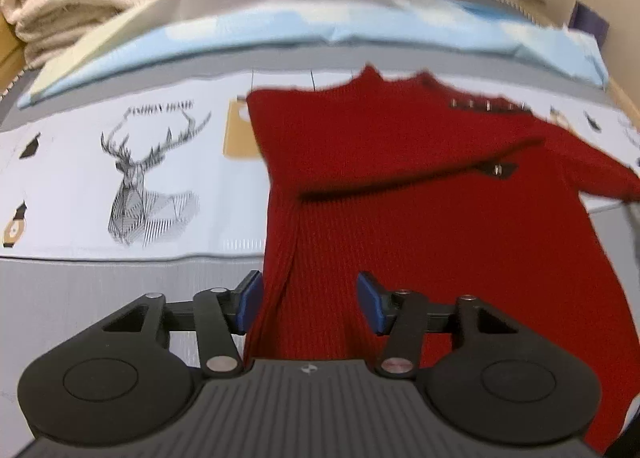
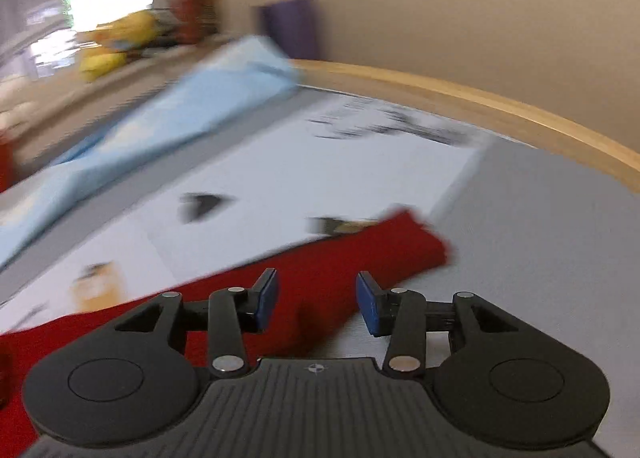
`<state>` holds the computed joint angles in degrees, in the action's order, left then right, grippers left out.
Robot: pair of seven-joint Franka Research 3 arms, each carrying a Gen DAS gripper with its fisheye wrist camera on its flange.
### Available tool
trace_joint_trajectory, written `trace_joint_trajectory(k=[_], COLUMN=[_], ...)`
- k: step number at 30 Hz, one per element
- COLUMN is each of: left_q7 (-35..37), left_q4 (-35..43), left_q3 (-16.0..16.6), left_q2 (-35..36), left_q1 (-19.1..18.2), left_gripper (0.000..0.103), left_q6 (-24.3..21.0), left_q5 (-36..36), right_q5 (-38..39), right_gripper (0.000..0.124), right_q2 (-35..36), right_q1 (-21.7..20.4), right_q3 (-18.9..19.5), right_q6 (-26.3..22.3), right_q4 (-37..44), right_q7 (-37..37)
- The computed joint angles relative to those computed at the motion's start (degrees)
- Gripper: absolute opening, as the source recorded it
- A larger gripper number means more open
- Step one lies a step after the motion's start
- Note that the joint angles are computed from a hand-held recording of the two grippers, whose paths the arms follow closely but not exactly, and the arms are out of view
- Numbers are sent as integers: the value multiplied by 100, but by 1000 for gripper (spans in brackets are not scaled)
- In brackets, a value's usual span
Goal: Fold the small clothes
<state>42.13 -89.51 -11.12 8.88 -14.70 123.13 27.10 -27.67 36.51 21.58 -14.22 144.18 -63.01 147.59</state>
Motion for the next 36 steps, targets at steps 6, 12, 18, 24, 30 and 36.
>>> trace_joint_trajectory(k=[6,12,18,24,30,36], left_q7=[-308,-306,-310,-386,-464,-414], left_q4=[230,316,281,209,-6,-348], left_q3=[10,7,28,37,20,-37], left_q2=[166,260,246,163,-85,-430], left_q1=[-76,-172,-205,-152,-70,27], left_gripper=[53,53,53,53,53,53], left_q6=[179,199,207,223,513,906], left_q5=[114,181,273,182,118,-14], right_q5=[4438,4040,4016,3116,2940,2955], right_gripper=[44,13,8,40,44,44], right_q2=[365,499,471,166,-815,-1970], right_q1=[-1272,-1045,-483,-155,25,386], right_q3=[2732,2820,1896,1754,1527,1070], right_q6=[-132,-773,-917,-1425,-1667,-1636], right_q4=[552,597,729,505,-730,-2275], right_q7=[-5132,-5633,-5002,-5216,-5447,-5211])
